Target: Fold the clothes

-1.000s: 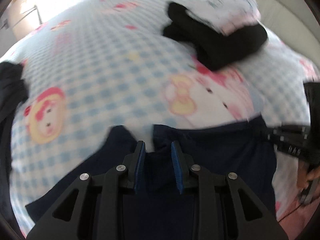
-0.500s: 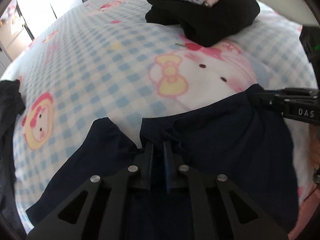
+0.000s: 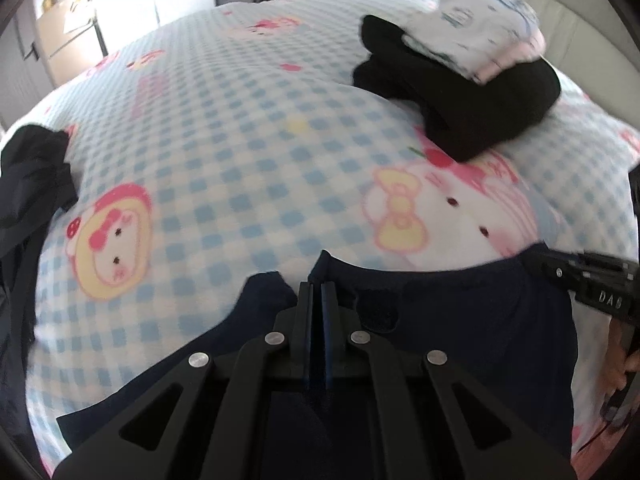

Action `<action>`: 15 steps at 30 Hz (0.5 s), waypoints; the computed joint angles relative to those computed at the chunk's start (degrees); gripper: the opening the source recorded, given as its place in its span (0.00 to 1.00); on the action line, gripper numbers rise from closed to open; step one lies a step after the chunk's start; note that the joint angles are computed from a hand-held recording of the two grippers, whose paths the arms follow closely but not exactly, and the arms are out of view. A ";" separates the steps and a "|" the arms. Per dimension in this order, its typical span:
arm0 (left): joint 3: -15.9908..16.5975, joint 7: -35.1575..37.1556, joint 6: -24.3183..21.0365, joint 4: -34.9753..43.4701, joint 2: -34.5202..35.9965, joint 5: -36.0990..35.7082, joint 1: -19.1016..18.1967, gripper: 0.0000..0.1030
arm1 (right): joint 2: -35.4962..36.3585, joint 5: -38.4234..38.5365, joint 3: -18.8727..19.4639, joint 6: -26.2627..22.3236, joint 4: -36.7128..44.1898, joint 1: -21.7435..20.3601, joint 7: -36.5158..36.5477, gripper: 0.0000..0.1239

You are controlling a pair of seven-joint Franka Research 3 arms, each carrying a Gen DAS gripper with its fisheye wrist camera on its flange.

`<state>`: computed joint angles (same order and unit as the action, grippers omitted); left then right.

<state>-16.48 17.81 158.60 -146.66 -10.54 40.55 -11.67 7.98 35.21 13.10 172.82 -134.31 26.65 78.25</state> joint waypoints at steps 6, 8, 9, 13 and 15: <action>1.17 -6.48 7.73 -4.22 -1.54 -0.46 2.82 0.05 | 0.35 -0.58 -0.30 -0.84 0.05 -0.75 2.22 0.15; -0.25 -7.89 11.09 -5.28 -2.87 3.23 4.75 0.05 | -0.37 4.28 1.37 -0.28 -0.18 -2.01 -1.51 0.15; -0.56 -5.66 9.77 -4.95 -3.10 3.11 4.15 0.05 | -0.90 8.10 2.41 0.21 -0.28 -2.73 -4.53 0.15; 1.15 10.05 3.50 -1.82 0.01 -4.82 -1.45 0.05 | -2.93 21.30 3.79 2.85 -0.18 -2.69 -16.17 0.16; 1.20 13.54 3.55 -1.44 0.92 -6.30 -2.20 0.06 | -3.83 31.05 4.78 5.64 0.53 -1.96 -25.59 0.16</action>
<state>-15.28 31.35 162.15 -148.09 -9.62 34.25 -13.86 4.15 66.25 17.88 178.46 -133.77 24.69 52.66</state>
